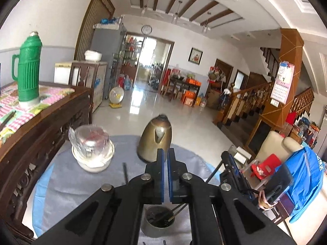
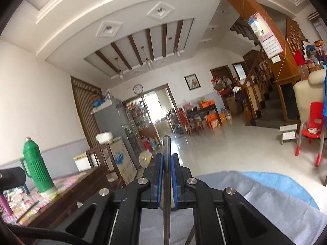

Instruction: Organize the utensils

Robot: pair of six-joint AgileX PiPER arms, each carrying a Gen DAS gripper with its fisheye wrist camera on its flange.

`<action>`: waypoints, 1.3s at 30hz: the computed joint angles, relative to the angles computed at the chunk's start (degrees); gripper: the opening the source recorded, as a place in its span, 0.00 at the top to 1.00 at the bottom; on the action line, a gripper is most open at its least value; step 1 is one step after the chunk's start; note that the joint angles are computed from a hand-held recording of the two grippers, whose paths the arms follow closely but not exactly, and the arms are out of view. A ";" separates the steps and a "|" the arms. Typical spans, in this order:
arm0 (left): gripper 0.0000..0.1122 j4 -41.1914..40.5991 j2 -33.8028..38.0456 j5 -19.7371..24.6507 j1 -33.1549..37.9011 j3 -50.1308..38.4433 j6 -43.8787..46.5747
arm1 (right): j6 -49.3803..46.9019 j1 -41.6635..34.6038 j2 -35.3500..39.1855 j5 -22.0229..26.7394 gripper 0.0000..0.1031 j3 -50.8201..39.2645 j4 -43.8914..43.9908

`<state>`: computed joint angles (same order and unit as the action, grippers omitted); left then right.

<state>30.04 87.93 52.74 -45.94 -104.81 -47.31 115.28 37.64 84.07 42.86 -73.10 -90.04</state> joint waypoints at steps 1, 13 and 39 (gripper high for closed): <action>0.98 -1.11 0.08 -0.28 0.75 0.80 0.62 | -0.36 0.14 0.97 0.04 0.92 -0.19 0.26; 0.98 -4.82 -13.56 -5.43 11.24 22.04 -0.03 | -8.03 -6.01 -2.57 -16.25 0.89 7.72 12.27; 0.61 -25.81 24.52 8.32 27.20 0.20 16.14 | -25.78 -8.94 -34.97 -24.37 0.45 47.09 37.15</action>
